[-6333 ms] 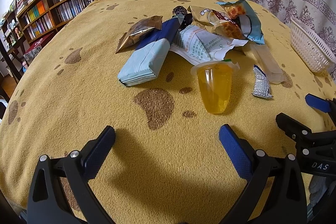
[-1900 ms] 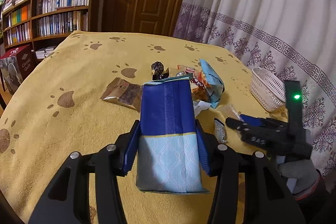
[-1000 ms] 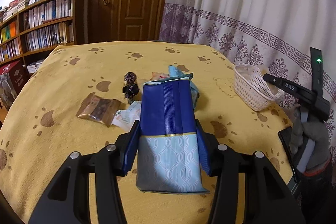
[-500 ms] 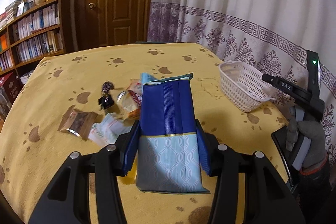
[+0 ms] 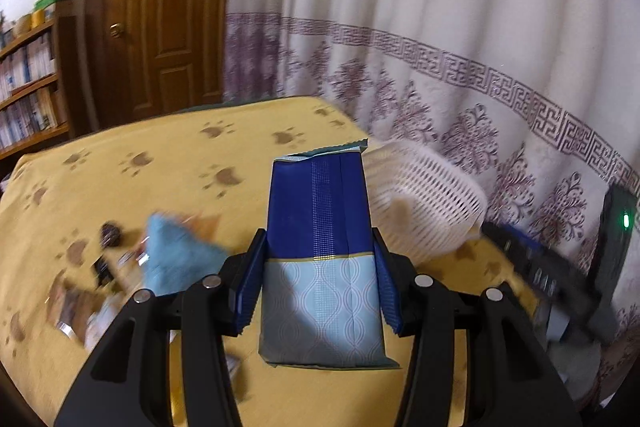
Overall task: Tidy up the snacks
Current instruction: 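Carry the tissue pack to the white basket and open the left gripper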
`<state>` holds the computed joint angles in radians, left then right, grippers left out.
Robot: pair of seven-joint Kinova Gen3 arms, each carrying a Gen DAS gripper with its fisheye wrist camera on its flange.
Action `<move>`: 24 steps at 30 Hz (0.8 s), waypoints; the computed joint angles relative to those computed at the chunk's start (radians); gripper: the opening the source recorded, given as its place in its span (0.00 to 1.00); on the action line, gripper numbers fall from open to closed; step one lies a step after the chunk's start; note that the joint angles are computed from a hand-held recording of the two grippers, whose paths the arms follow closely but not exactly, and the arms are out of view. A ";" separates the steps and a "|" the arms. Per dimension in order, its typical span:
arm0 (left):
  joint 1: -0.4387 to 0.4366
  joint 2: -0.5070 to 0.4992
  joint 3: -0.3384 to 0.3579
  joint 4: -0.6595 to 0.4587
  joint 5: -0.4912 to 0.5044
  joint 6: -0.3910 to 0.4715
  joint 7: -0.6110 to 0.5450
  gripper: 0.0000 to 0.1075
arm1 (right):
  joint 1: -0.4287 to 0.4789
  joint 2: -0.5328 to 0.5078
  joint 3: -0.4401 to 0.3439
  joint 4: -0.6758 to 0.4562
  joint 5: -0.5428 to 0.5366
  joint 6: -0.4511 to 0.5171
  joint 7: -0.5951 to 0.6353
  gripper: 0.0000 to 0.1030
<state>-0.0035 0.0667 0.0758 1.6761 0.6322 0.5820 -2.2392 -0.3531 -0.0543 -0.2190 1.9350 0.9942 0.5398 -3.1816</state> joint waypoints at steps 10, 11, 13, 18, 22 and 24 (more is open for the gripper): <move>0.077 0.181 0.070 -0.233 -0.115 0.049 0.160 0.46 | 0.025 -0.034 -0.013 0.055 -0.032 -0.052 0.007 0.51; 0.084 0.193 0.075 -0.247 -0.132 0.050 0.175 0.46 | 0.029 -0.035 -0.016 0.057 -0.035 -0.055 0.007 0.51; 0.101 0.226 0.087 -0.282 -0.166 0.056 0.205 0.46 | 0.037 -0.035 -0.017 0.061 -0.047 -0.066 0.014 0.51; 0.115 0.284 0.116 -0.340 -0.204 0.072 0.235 0.47 | 0.050 -0.035 -0.019 0.062 -0.074 -0.077 0.043 0.51; 0.099 0.300 0.135 -0.350 -0.190 0.071 0.248 0.78 | 0.056 -0.035 -0.021 0.060 -0.102 -0.078 0.067 0.51; 0.084 0.294 0.139 -0.343 -0.178 0.073 0.247 0.78 | 0.058 -0.034 -0.022 0.061 -0.110 -0.081 0.073 0.51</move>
